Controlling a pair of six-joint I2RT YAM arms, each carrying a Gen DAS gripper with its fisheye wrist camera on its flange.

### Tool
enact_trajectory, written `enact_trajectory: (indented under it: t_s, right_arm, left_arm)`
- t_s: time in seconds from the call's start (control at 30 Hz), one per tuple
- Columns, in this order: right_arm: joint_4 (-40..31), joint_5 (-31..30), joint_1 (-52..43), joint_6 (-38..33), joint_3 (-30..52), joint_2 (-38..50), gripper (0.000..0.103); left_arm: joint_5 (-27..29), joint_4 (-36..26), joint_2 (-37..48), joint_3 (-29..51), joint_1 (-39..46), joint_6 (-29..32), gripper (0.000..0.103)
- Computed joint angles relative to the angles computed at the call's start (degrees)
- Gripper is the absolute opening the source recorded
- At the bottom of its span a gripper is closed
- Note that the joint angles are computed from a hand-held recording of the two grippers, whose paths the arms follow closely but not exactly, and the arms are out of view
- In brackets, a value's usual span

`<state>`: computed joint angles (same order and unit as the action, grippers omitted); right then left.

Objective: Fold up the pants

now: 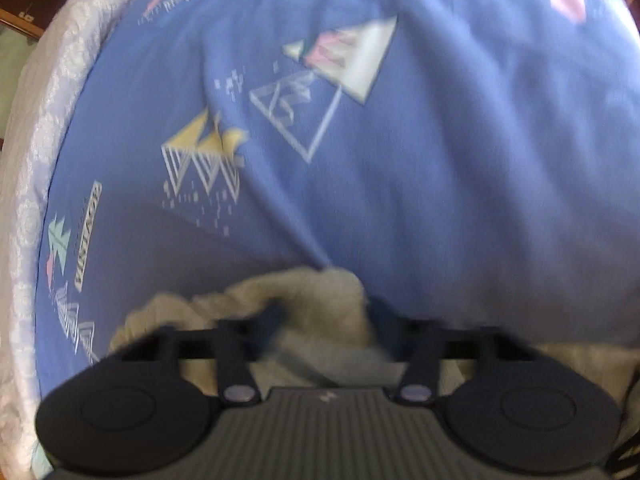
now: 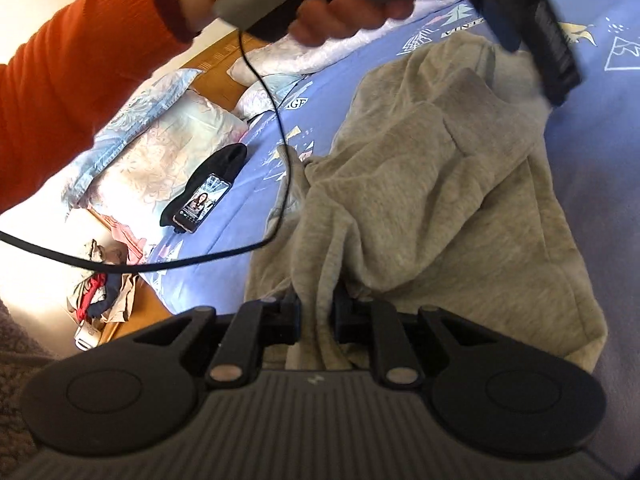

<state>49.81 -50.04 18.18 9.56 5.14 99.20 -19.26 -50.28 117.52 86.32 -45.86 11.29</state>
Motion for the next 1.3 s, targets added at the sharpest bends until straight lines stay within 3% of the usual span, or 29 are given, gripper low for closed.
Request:
enact_trajectory:
  t_s: [0.13, 0.23, 0.3, 0.43, 0.53, 0.7, 0.83, 0.87, 0.97, 1.03, 1.13, 1.17, 1.23, 1.3]
  right_arm:
    - [0.6, 5.7, 3.8, 1.5, -0.2, -3.1, 0.019]
    - [-7.3, 13.7, 4.9, -1.9, 1.3, -11.4, 0.019]
    - [-15.5, 18.8, 3.5, -4.2, 6.5, -15.7, 0.016]
    - [-24.6, 28.8, 0.4, -3.6, 22.8, -16.1, 0.016]
    - [-26.5, 26.0, -3.6, 3.9, 32.9, -16.7, 0.016]
    - [-19.7, 16.8, -2.0, 11.9, 33.3, -19.6, 0.017]
    - [-17.4, 17.0, 6.7, 8.5, 25.7, -18.8, 0.019]
    - [-16.4, 18.5, 9.3, 7.0, 23.5, -17.5, 0.020]
    - [-16.2, 23.8, 16.0, 5.8, 18.7, -11.5, 0.042]
    - [-17.7, 25.6, 17.6, 5.6, 16.6, -8.3, 0.042]
    - [-20.2, 32.6, 22.0, 7.1, 13.2, -9.8, 0.051]
    - [-21.5, 34.4, 22.8, 6.9, 11.5, -12.4, 0.060]
    - [-21.9, 37.6, 23.8, 7.7, 8.6, -16.8, 0.072]
    - [-21.2, 38.9, 24.2, 9.2, 8.4, -17.0, 0.079]
  left_arm:
    - [4.3, 3.0, -8.1, -2.8, 4.7, -3.6, 0.018]
    - [6.5, 3.7, -15.2, -0.1, 12.5, -9.9, 0.017]
    - [8.4, 5.1, -20.2, 1.5, 18.2, -13.8, 0.016]
    - [14.9, 9.3, -31.0, 4.9, 30.0, -22.8, 0.016]
    - [23.8, 11.0, -41.6, 3.1, 40.1, -27.0, 0.016]
    - [39.2, 8.0, -59.0, -10.5, 61.0, -21.6, 0.016]
    - [51.8, 3.1, -71.1, -29.5, 86.4, -7.1, 0.016]
    - [53.1, 2.6, -71.7, -33.5, 91.6, -3.1, 0.016]
    - [56.9, -0.6, -67.9, -43.3, 108.5, 10.0, 0.016]
    - [58.0, -0.4, -62.9, -47.4, 117.1, 17.1, 0.016]
    - [59.8, 0.3, -55.9, -50.6, 125.9, 23.9, 0.017]
    - [60.2, 1.9, -53.8, -51.0, 125.9, 23.5, 0.018]
    - [61.3, 1.4, -52.9, -51.5, 128.0, 25.1, 0.023]
    - [59.9, 5.1, -51.7, -51.6, 125.7, 21.0, 0.064]
